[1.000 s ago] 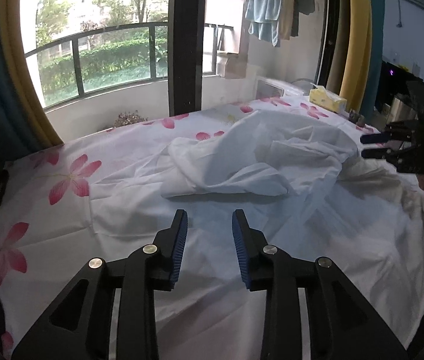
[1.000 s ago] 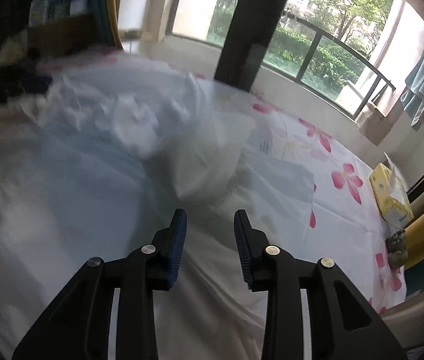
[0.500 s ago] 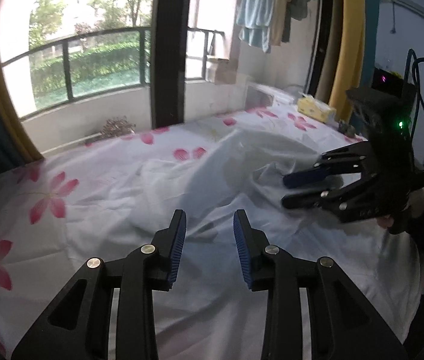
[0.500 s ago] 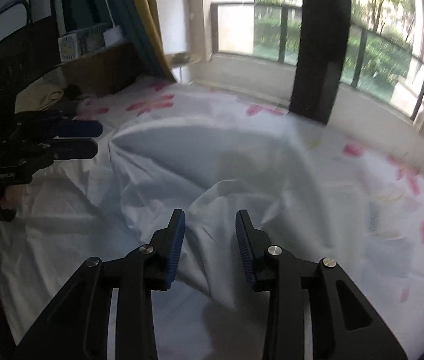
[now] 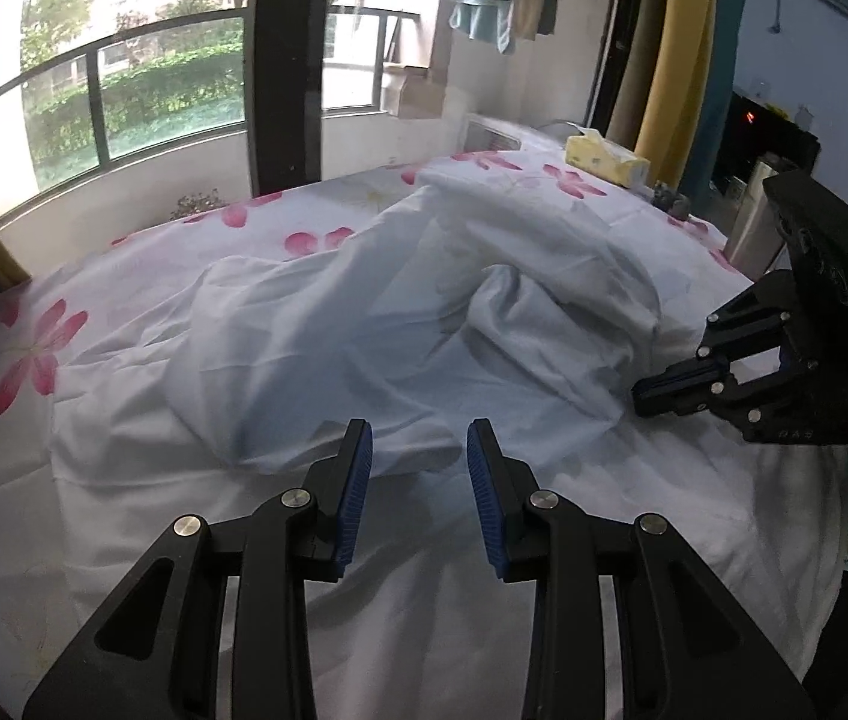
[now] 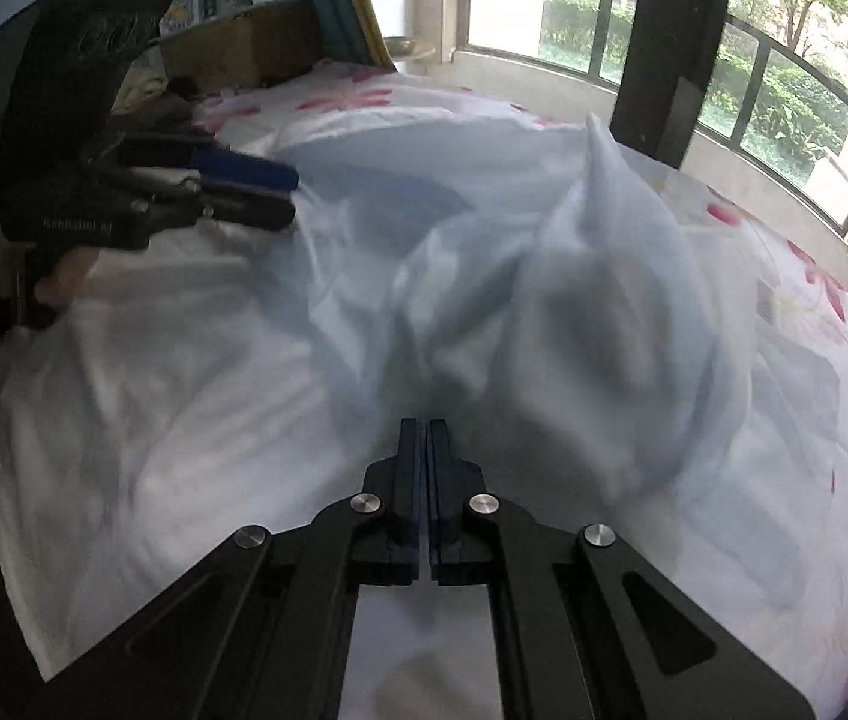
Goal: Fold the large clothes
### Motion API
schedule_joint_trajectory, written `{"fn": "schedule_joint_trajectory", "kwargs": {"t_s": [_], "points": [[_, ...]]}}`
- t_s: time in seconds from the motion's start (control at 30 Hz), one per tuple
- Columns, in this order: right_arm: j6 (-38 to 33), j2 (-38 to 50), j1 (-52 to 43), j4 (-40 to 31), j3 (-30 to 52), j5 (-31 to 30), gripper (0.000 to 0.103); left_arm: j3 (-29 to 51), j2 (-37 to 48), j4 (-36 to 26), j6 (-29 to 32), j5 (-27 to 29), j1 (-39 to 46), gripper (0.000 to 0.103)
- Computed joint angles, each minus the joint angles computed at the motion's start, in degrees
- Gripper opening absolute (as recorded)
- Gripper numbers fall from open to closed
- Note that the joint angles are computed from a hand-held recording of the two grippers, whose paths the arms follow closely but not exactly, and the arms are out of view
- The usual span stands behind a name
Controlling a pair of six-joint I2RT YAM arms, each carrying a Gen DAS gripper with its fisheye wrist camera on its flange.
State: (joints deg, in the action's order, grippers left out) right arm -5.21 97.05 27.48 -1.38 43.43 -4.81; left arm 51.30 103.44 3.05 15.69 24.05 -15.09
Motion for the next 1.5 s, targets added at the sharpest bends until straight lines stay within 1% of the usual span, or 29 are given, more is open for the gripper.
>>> {"fn": "schedule_joint_trajectory", "kwargs": {"t_s": [0.03, 0.1, 0.13, 0.2, 0.3, 0.37, 0.43, 0.5, 0.53, 0.57, 0.6, 0.63, 0.67, 0.7, 0.73, 0.77, 0.8, 0.87, 0.97, 1.17, 1.27, 1.33, 1.4, 1.5], "points": [[0.06, -1.02, -0.31, -0.25, -0.69, 0.28, 0.002, 0.4, 0.13, -0.25, 0.01, -0.04, -0.58, 0.036], [0.18, -3.89, -1.24, -0.44, -2.24, -0.12, 0.002, 0.8, 0.17, -0.17, -0.4, -0.31, -1.67, 0.047], [0.03, -5.28, -1.61, -0.42, -2.77, -0.66, 0.002, 1.43, 0.45, -0.1, -0.97, -0.17, -2.33, 0.049], [0.05, -8.54, -2.14, -0.69, -3.36, -0.14, 0.002, 2.71, 0.96, -0.46, -1.95, 0.19, -3.35, 0.049], [-0.26, -10.1, -2.93, -1.63, -2.48, 1.14, 0.002, 5.48, 2.61, -0.86, -3.26, 0.77, -5.17, 0.049], [-0.05, -10.19, -3.29, -1.24, -2.24, 1.6, 0.002, 8.01, 4.87, -1.35, -4.48, -0.16, -6.66, 0.049], [0.6, -9.21, -3.84, -0.36, -1.99, 2.34, 0.002, 11.52, 7.75, -4.1, -5.43, 0.02, -7.67, 0.049], [1.58, -7.86, -4.06, -0.05, -1.49, 4.12, 0.003, 14.7, 10.97, -6.53, -5.66, 2.55, -7.92, 0.047], [2.04, -7.33, -4.05, -0.25, -0.97, 4.53, 0.003, 15.46, 12.21, -6.72, -5.99, 3.18, -8.13, 0.039], [2.28, -7.36, -4.61, -0.34, -1.16, 4.4, 0.004, 15.94, 13.1, -6.67, -6.2, 3.64, -8.4, 0.006], [2.49, -7.17, -5.09, 0.02, -1.5, 4.17, 0.006, 16.11, 13.6, -6.85, -6.14, 3.82, -8.59, 0.003], [2.65, -6.98, -5.61, 0.44, -1.77, 3.85, 0.007, 15.26, 13.24, -5.94, -6.15, 3.84, -8.72, 0.003], [2.86, -6.46, -5.83, 0.82, -1.56, 3.76, 0.011, 14.27, 12.44, -5.39, -5.8, 4.36, -8.75, 0.003], [3.09, -6.45, -5.94, 0.82, -1.48, 3.84, 0.019, 12.94, 11.02, -5.17, -5.27, 4.89, -8.8, 0.003], [3.29, -6.37, -6.27, 1.09, -1.59, 3.81, 0.023, 11.76, 9.72, -4.89, -4.84, 4.89, -8.92, 0.003], [3.55, -6.45, -6.59, 1.22, -1.68, 3.77, 0.033, 10.08, 7.9, -4.51, -4.34, 4.79, -9.07, 0.003], [3.75, -6.39, -7.04, 1.56, -1.83, 3.66, 0.04, 8.45, 6.11, -4.5, -3.8, 5.03, -9.04, 0.003], [4.01, -6.02, -7.55, 1.91, -1.74, 3.24, 0.042, 5.6, 2.76, -5.71, -2.83, 6.0, -8.77, 0.003], [4.05, -4.55, -8.29, 2.21, -1.03, 3.56, 0.043, 3.05, -0.12, -8.49, -2.45, 7.27, -7.96, 0.003], [3.84, -1.44, -9.4, 0.86, 1.29, 2.95, 0.043, 1.22, 0.48, -12.45, -3.55, 8.63, -8.18, 0.003], [4.14, -0.64, -9.17, -0.21, 2.0, 4.71, 0.043, 1.68, 0.92, -15.12, -3.53, 6.83, -8.89, 0.004], [4.52, -1.09, -9.25, -0.93, 2.03, 5.98, 0.043, 0.94, 0.02, -15.15, -3.77, 5.88, -8.21, 0.008], [5.1, -1.75, -9.43, -1.34, 1.73, 7.18, 0.043, 1.14, -0.83, -15.54, -3.99, 5.54, -6.95, 0.018], [5.73, -2.66, -9.62, -3.88, 2.12, 10.19, 0.043, 1.15, -3.58, -15.19, -3.43, 6.12, -4.16, 0.021]]}}
